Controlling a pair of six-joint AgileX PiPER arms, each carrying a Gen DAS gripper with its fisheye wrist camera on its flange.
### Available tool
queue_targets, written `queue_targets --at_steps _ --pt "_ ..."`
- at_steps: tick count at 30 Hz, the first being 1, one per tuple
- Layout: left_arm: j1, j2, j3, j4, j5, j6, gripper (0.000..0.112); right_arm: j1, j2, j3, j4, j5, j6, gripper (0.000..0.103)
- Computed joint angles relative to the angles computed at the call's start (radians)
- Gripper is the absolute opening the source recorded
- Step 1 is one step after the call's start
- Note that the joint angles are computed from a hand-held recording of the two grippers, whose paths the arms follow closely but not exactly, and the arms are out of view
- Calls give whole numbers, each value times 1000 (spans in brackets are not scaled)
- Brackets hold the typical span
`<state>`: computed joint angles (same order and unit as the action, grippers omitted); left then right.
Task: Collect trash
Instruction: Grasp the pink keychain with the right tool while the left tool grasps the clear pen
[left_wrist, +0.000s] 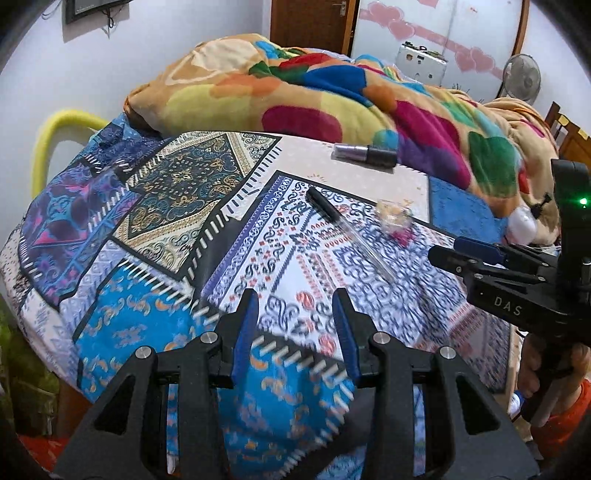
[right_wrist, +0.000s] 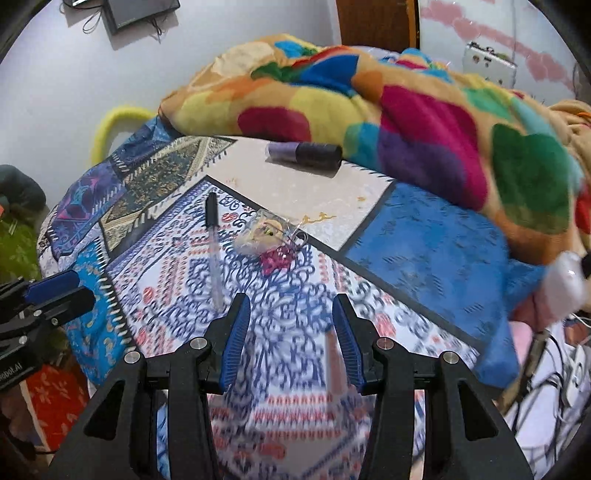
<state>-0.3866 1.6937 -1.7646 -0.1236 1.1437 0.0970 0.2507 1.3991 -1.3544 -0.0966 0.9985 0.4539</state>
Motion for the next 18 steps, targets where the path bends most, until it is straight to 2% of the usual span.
queue_targets --at_steps 6,11,12,14,16,18 --pt "-6 96 -74 -12 -5 -25 41 -26 74 -30 22 -46 -74 43" --pt "-18 150 -131 -2 7 -43 41 32 128 -64 -99 -29 -75 42" --pt "-20 160 -143 -4 14 -45 41 37 133 -62 -117 -33 -70 40" --pt "-27 174 -159 -9 23 -53 41 40 122 -43 -134 -59 -74 24" --pt "-35 184 -174 -13 34 -61 41 31 124 -43 -124 -67 -88 24" --pt "-47 201 -196 -13 48 -73 41 -5 113 -39 -47 -71 -132 24"
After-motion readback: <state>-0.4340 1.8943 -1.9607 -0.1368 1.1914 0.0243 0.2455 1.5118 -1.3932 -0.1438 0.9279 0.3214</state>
